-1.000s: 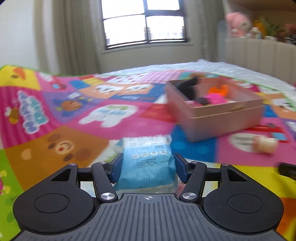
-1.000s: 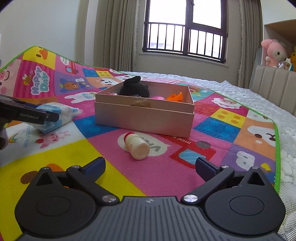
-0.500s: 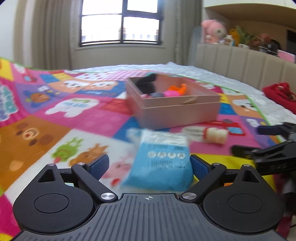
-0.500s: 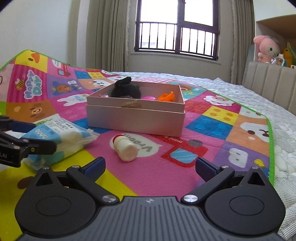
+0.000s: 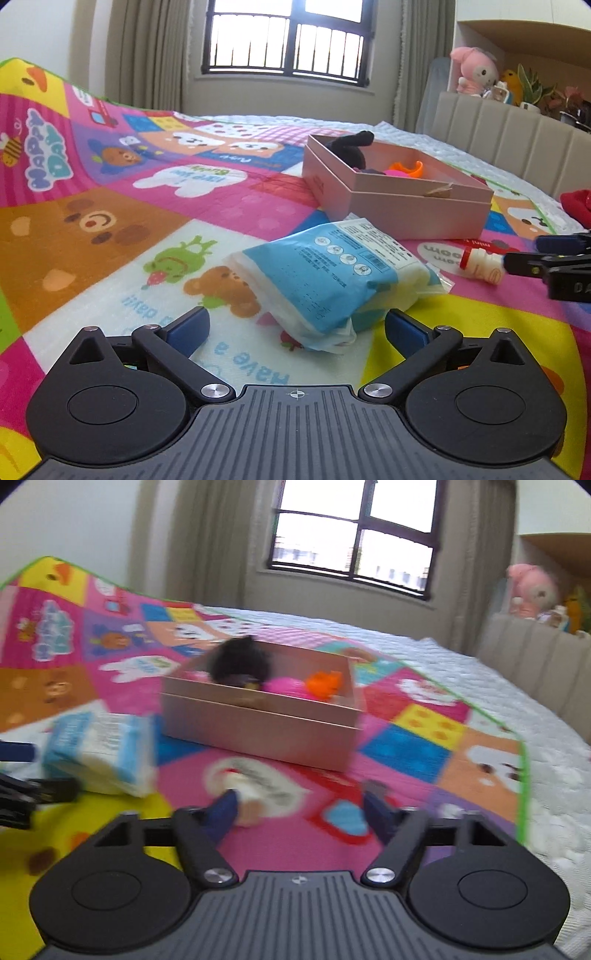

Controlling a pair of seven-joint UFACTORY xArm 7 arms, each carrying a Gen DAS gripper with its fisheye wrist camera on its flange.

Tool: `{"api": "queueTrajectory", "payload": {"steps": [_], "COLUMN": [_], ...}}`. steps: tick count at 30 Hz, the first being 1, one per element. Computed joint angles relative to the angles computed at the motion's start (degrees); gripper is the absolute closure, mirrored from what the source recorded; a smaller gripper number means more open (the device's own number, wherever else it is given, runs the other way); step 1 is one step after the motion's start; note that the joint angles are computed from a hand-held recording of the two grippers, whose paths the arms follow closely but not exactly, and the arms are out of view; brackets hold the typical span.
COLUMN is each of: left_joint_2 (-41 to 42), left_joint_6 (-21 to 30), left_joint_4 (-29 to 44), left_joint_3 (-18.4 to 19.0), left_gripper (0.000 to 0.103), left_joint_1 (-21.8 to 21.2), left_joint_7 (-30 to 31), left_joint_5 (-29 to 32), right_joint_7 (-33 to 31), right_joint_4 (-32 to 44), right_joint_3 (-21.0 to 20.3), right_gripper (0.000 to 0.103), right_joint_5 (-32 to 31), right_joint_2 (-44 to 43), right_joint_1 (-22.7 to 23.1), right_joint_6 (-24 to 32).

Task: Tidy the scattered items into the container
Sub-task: 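Grasp the white bottle toy with the right tool while the left tool holds the packet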

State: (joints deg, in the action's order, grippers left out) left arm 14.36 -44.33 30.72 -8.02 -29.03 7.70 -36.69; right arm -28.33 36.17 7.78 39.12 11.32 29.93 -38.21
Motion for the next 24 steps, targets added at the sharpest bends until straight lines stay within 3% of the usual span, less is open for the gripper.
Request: {"api": "queueTrajectory", "payload": {"steps": [5,9,13,18,22,24], "left_joint_2": [0.03,0.11,0.25,0.31,0.37,0.44], "left_joint_6": [0.07,0.14,0.36,0.3,0.42,0.44], "left_joint_4": [0.11,0.23,0.65,0.65,0.74,0.8], "left_joint_3": [0.08,0.0,0.02,-0.11,-0.04,0.0], "left_gripper": [0.0,0.0,0.0,0.0,0.0,0.0], "left_joint_1": [-0.38,-0.6,-1.22,-1.04,-1.18,-1.27], "left_joint_7": [0.79,1.25,2.56,2.14,2.53,2.82], "left_joint_5": [-0.79,-1.38,-2.85,-2.49,-2.84,-3.09], "right_joint_7": [-5.29,-8.12,-13.11,-17.36,-26.76,-26.83], "right_joint_4": [4.36,5.4,7.76,5.65,8.22,8.86], "right_joint_3": [-0.23,-0.5,-1.26,-1.13,-2.69,-1.96], "right_gripper": [0.051,0.051,0.056,0.056,0.056,0.056], "right_joint_5": [2.94,3.32,9.22,6.88,15.71,17.86], "right_joint_2": [3.86,4.71,5.78,4.72,8.12,7.56], "right_joint_1": [3.69,4.82,7.03,6.36,8.22,6.37], "right_joint_6": [-0.74,-0.44,-1.9,-0.6,-6.34,-5.29]}}
